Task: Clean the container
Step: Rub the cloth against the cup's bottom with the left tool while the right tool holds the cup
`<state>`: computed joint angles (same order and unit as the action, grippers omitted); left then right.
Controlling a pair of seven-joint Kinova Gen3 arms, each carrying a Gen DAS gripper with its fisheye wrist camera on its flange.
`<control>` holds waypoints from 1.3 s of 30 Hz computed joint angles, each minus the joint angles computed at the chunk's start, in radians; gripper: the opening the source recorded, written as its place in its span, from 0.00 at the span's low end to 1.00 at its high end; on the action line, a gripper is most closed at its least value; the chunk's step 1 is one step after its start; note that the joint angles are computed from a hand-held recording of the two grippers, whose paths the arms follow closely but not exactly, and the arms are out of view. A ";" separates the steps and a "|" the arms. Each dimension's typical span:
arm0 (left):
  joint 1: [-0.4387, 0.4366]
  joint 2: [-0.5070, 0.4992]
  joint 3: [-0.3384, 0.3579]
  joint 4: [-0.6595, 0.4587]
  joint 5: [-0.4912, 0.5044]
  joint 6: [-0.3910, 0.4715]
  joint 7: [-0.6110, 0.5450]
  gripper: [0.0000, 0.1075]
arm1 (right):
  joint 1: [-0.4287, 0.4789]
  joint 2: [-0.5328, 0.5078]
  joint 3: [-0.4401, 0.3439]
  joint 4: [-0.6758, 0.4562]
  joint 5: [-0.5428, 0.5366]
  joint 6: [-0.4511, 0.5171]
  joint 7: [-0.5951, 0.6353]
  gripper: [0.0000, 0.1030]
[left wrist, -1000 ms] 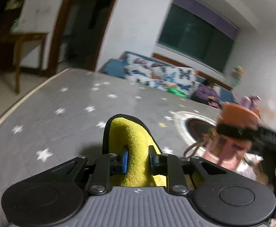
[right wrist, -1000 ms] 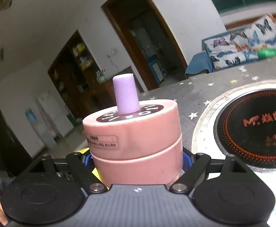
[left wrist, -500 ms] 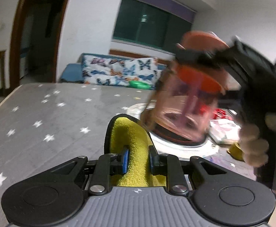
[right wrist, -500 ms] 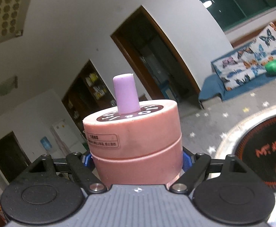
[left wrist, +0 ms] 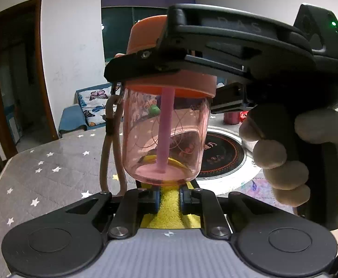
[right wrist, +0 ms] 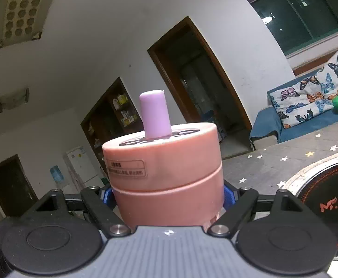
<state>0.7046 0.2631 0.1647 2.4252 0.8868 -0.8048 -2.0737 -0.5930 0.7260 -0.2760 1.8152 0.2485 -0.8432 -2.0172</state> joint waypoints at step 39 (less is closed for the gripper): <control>-0.044 -0.008 0.008 0.024 -0.191 -0.006 0.130 0.15 | 0.020 0.031 0.018 -0.024 0.001 -0.051 -0.047 0.82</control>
<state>0.6608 0.2552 0.1722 2.4491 0.6955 -0.8113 -1.9440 -0.5728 0.7569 -0.2582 1.7907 0.2495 -0.8944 -2.0646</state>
